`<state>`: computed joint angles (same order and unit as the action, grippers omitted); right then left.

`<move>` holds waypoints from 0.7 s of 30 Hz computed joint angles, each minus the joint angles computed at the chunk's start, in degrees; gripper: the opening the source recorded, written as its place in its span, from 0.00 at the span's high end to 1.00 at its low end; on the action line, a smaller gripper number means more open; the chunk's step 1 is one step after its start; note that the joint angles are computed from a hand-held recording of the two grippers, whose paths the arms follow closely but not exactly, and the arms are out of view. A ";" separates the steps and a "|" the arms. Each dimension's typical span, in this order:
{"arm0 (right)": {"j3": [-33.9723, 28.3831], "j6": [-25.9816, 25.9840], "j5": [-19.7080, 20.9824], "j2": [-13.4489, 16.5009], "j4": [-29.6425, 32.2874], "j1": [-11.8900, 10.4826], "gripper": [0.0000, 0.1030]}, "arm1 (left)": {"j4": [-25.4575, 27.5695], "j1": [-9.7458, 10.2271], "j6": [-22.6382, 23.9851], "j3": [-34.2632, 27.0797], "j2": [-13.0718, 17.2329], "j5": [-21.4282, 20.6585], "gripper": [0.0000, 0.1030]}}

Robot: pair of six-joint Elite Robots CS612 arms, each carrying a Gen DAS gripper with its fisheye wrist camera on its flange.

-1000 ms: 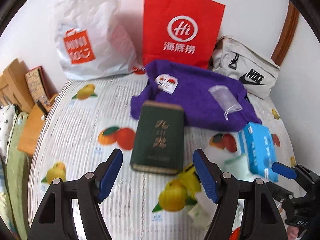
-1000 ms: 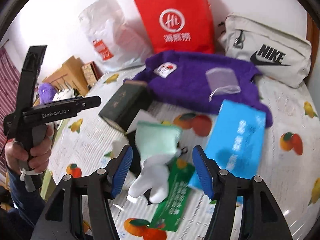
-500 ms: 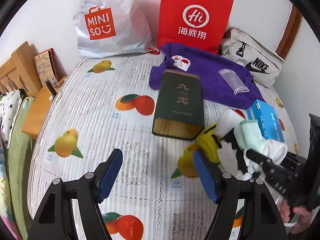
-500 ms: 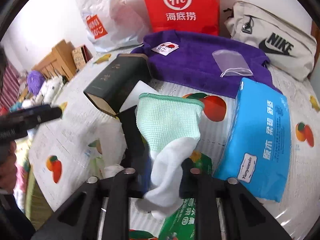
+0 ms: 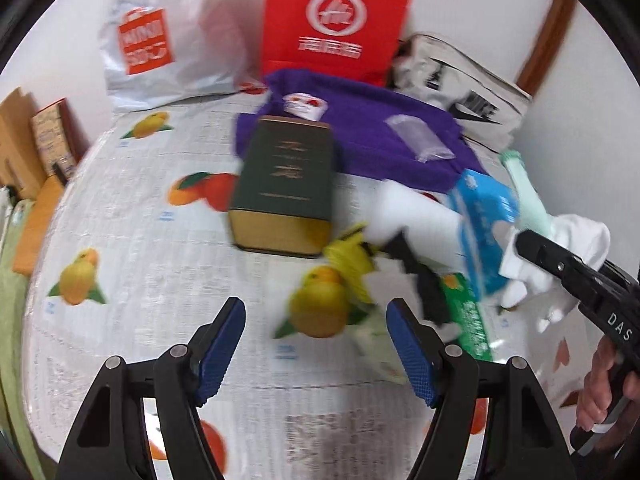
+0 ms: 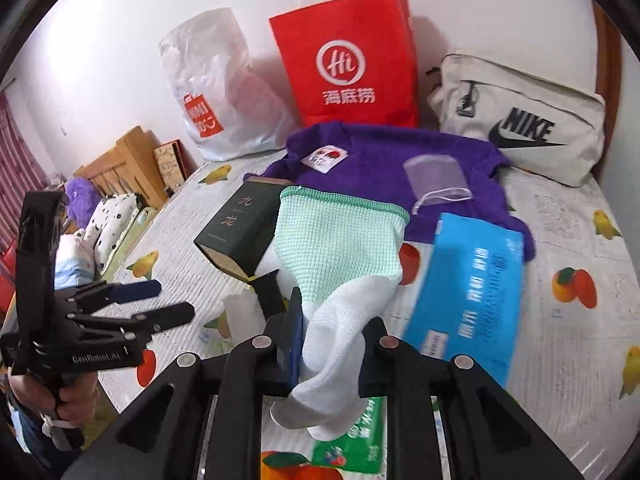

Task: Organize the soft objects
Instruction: 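Carry the glove toward the purple towel with the right tool while the left tool carries the packet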

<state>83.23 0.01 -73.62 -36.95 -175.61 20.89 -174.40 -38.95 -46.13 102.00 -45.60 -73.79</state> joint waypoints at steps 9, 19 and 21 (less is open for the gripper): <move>3.78 0.99 -0.41 -1.73 -3.06 -1.32 0.82 | 3.17 -0.62 3.21 -4.92 2.88 -2.83 0.30; 5.23 1.69 -0.67 -2.22 -2.98 -2.37 0.81 | 3.64 -0.40 1.80 -6.42 4.57 -2.15 0.53; 5.40 2.07 -0.98 -2.29 -2.95 -2.47 0.81 | 3.04 -0.17 2.38 -6.18 4.48 -3.43 0.69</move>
<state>88.63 2.08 -74.59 -39.25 -178.57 18.42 -171.36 -39.12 -43.75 95.82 -41.11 -77.21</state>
